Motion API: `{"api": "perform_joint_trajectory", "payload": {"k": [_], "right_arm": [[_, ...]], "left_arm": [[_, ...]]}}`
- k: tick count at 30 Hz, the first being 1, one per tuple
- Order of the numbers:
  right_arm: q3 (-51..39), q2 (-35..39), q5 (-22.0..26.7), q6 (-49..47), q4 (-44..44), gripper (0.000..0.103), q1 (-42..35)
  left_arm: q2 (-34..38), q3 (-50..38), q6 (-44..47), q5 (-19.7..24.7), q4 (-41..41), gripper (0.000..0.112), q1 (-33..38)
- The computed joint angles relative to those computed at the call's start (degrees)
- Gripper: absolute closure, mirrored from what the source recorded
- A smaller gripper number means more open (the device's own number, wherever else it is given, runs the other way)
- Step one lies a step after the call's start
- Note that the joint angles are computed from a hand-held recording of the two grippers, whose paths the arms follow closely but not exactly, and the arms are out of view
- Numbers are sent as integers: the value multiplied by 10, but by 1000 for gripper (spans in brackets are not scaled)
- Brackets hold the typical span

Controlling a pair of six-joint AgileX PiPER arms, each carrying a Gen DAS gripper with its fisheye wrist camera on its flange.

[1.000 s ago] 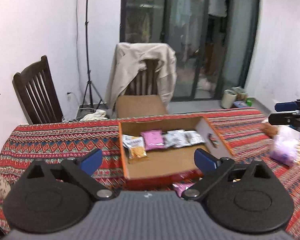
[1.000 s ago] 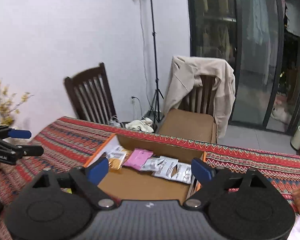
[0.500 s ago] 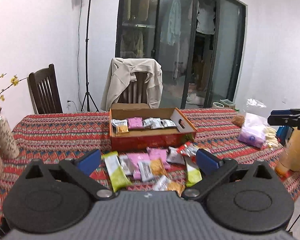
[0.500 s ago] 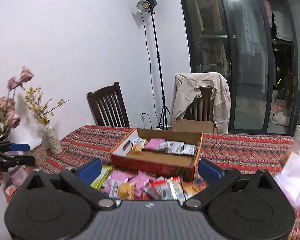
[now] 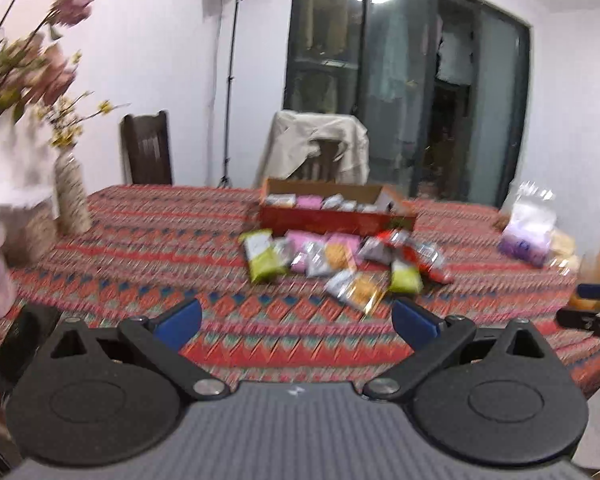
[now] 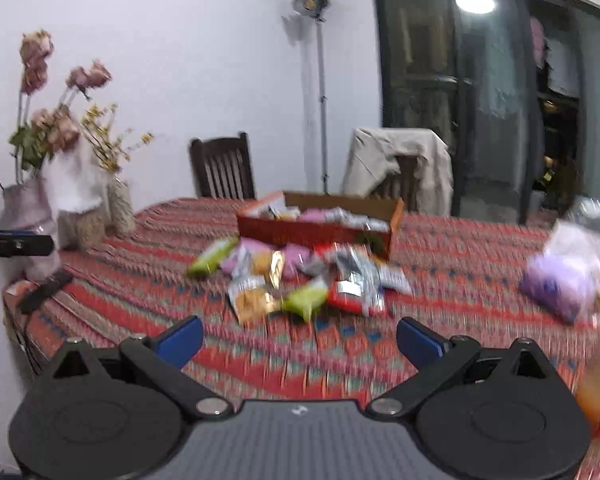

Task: Organize snacks
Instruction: 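Withdraw both tools from the box back toward the snack pile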

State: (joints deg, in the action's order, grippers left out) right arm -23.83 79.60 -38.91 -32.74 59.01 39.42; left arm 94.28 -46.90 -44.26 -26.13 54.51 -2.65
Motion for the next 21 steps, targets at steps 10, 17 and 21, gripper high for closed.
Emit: {"api": "perform_joint_trajectory", "payload": {"k": [10,17,21], "right_arm": [[38,124,-153,148,28,0,84],[16,144,-151,163,-15,0,37],[-10,171,-130,171,-54,0,-8]], "left_arm": [[46,0,34,6,-32,9,25],[96,-57,-40,31,31,9,13],[139,-119,-113,47,89,9,4]]}}
